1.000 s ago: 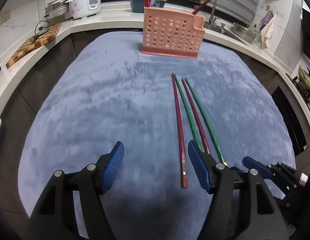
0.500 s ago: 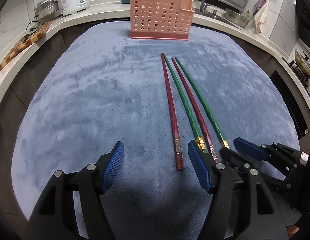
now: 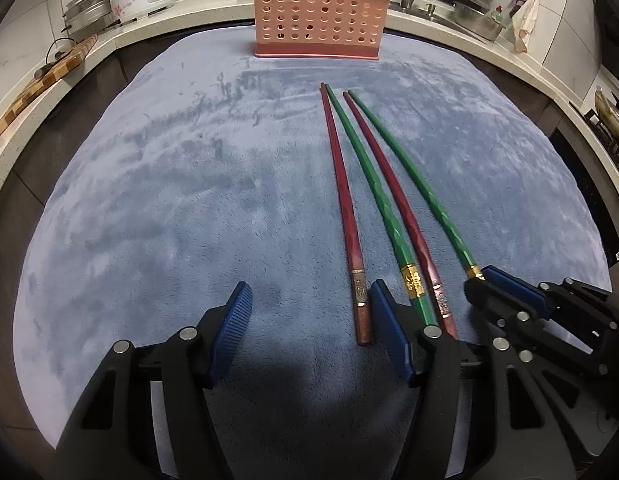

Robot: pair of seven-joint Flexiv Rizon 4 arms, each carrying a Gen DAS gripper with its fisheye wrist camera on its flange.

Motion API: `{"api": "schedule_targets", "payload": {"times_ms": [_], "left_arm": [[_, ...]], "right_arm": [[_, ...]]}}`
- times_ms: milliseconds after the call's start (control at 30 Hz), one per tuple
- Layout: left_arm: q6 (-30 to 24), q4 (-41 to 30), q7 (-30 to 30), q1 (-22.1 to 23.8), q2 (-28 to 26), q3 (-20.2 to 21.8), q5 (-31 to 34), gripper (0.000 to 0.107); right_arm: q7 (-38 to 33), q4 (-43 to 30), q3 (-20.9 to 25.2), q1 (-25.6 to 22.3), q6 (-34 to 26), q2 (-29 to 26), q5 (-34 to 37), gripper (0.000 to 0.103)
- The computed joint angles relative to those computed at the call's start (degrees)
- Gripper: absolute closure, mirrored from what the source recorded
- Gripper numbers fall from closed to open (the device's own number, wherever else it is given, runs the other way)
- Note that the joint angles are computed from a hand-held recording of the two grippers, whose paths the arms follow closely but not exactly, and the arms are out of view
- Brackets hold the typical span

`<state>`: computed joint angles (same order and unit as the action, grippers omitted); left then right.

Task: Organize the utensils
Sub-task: 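Grasp a green chopstick with the right tool while the left tool grasps a dark red chopstick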

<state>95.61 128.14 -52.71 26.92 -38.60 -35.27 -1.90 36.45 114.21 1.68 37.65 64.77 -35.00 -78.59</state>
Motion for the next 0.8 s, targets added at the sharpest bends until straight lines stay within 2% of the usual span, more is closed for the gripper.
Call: {"api": "schedule_targets", "payload": {"times_ms": [100,200,267,400,467,500,800], "left_arm": [[0.8,-0.1,0.0,-0.7,-0.2,0.6,0.4,0.051],[1.3,-0.3,-0.3,-0.8,-0.6,0.6,0.8,0.057],[1.3,-0.4,-0.2,-0.4,-0.9,0.2,1.2,0.070],[0.5,-0.5,0.2,0.7,-1.2,-0.9,1.6,0.084],[0.1,-0.4,0.6,1.3,-1.3,-1.5,1.6,0.098],[0.1,-0.4,0.7,1.3,-1.3,-1.6,1.5,0.100],[0.5,0.4,0.2,3.5,0.0,-3.8,1.0,0.100]], "right_arm": [[0.8,0.2,-0.1,-0.2,0.4,0.1,-0.6,0.095],[1.6,0.2,-0.1,-0.4,0.7,0.0,-1.4,0.096],[2.1,0.2,-0.2,-0.6,0.8,0.0,-1.9,0.096],[2.7,0.2,0.0,-0.8,0.9,0.0,-2.6,0.096],[2.8,0.2,0.1,-0.9,0.8,0.0,-2.7,0.096],[2.8,0.2,0.2,-1.0,0.7,0.0,-2.7,0.096],[5.8,2.1,0.7,-1.9,-1.2,3.0,-4.7,0.096]]}}
